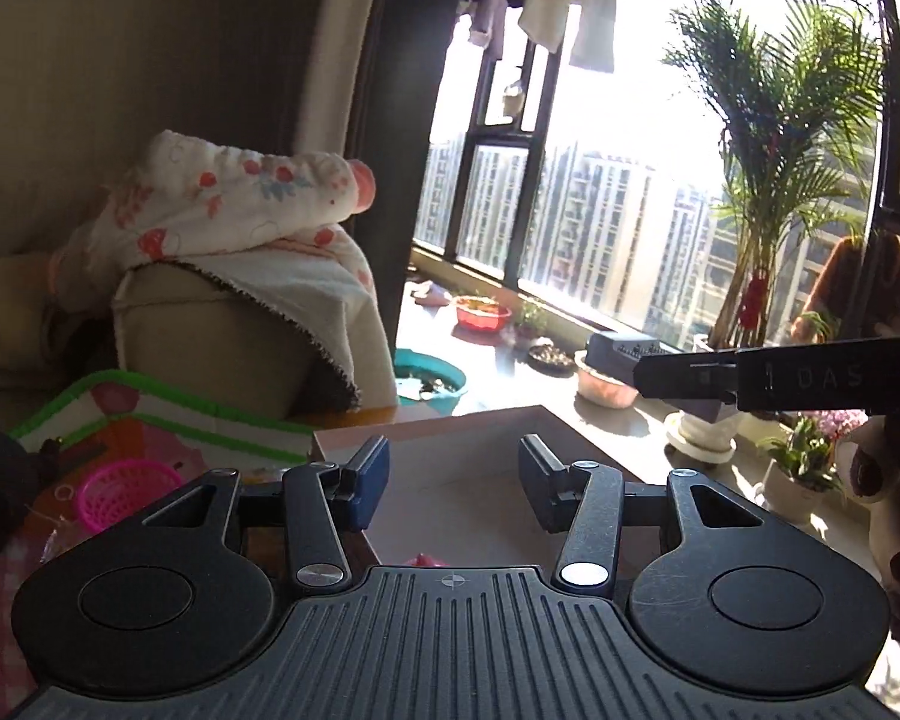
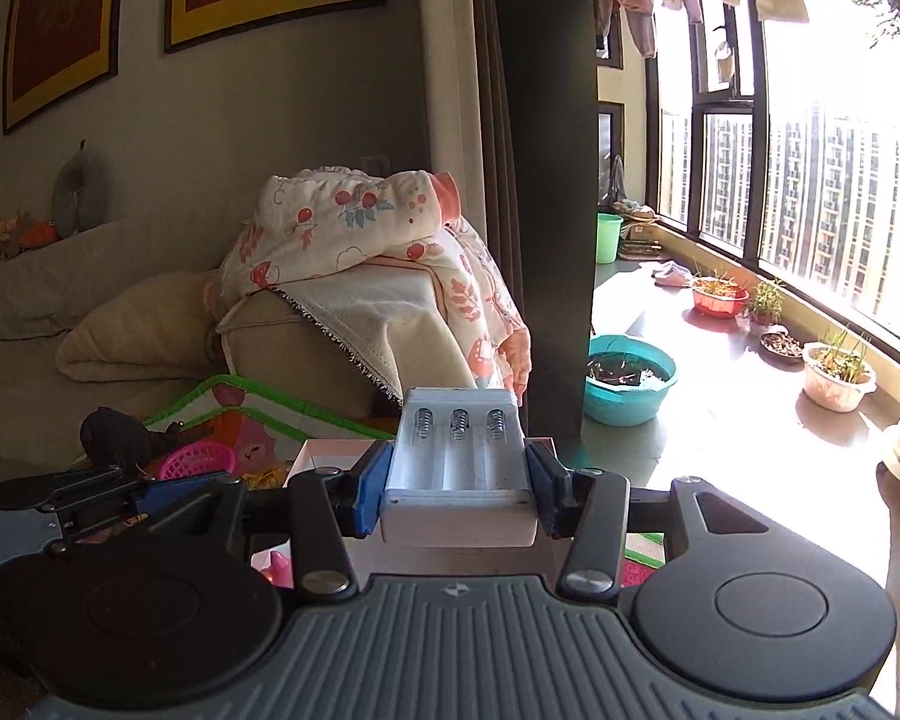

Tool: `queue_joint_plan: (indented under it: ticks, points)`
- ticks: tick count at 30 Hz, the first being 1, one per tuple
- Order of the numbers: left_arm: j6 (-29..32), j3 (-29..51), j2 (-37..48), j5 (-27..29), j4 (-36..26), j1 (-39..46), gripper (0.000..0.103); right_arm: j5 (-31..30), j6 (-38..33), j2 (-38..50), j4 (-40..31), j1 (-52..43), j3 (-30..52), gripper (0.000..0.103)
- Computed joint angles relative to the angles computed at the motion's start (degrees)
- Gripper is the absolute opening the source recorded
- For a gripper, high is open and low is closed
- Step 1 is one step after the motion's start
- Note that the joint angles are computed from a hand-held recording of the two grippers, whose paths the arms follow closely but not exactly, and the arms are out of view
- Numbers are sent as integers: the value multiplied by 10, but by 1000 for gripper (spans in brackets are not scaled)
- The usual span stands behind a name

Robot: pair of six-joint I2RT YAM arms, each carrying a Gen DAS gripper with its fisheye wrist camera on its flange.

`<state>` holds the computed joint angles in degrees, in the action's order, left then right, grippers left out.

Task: Organize objects
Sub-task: 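Carry both into the pink box, releasing the toy and battery holder inside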

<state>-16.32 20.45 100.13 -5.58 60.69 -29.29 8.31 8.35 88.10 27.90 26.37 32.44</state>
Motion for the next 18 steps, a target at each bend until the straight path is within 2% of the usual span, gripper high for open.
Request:
queue_joint_plan:
  ticks: [2, 6, 9, 12, 14, 16, 18]
  points:
    - [-40, -38, -39, 27, 14, 48, 53, 0, 12, 14, -3, -3, 9, 73]
    - [3, -89, -129, 17, -57, 125, 52, -17, 15, 25, 24, -11, -12, 82]
    - [21, -125, -162, 70, -88, 187, 52, -12, 8, 37, 43, -6, -36, 83]
    - [71, -149, -149, 90, -96, 200, 52, 10, -19, 45, 70, 10, -64, 85]
    - [73, -154, -123, 93, -102, 185, 52, 29, -36, 49, 87, 24, -82, 87]
    - [55, -164, -88, 77, -68, 164, 52, 54, -57, 49, 107, 42, -101, 87]
    - [54, -173, -38, 37, -12, 127, 52, 70, -73, 44, 126, 58, -119, 93]
